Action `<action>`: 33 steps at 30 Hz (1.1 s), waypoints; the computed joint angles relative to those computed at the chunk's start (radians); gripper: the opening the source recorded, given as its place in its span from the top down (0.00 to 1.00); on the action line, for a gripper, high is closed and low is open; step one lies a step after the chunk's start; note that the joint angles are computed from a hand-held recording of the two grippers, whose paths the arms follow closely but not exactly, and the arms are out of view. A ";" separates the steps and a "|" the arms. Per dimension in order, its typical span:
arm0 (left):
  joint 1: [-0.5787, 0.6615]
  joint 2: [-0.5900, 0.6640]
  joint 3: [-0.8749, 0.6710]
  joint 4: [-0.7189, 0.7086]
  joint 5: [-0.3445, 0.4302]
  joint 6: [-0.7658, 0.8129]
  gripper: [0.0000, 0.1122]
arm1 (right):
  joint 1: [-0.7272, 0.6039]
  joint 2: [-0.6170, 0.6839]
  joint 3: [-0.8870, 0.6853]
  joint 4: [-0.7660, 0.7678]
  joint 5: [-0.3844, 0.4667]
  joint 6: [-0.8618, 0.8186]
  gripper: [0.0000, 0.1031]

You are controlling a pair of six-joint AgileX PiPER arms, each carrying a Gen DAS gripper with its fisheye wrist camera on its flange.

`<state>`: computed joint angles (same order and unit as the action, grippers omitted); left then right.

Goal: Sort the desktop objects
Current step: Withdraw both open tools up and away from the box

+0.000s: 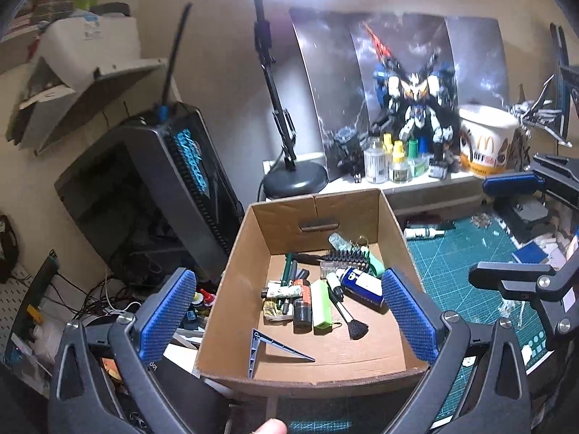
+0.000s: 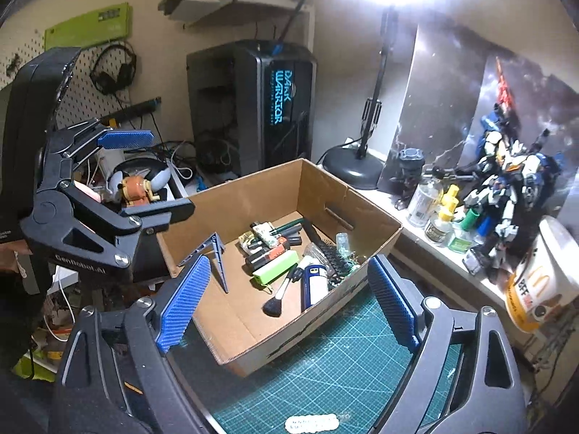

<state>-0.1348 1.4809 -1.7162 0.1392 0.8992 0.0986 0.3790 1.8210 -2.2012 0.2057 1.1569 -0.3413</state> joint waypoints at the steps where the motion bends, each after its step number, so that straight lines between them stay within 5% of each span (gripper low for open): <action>1: -0.002 -0.023 0.022 0.008 -0.011 -0.012 0.08 | 0.002 -0.019 0.024 -0.004 -0.012 0.003 0.09; 2: -0.006 -0.049 0.047 0.020 -0.021 -0.028 0.08 | 0.004 -0.040 0.054 -0.010 -0.028 0.008 0.00; 13: -0.070 -0.312 0.283 0.126 -0.095 -0.199 0.08 | -0.024 -0.293 0.383 0.062 -0.115 -0.032 0.00; 18: -0.155 -0.408 0.366 0.295 -0.091 -0.369 0.08 | -0.017 -0.442 0.532 0.051 -0.165 -0.043 0.00; 25: -0.340 -0.515 0.469 0.545 -0.031 -0.619 0.08 | 0.099 -0.627 0.722 -0.182 -0.316 0.148 0.00; 33: -0.540 -0.575 0.555 0.735 0.072 -0.841 0.08 | 0.095 -0.735 0.838 -0.199 -0.351 0.185 0.00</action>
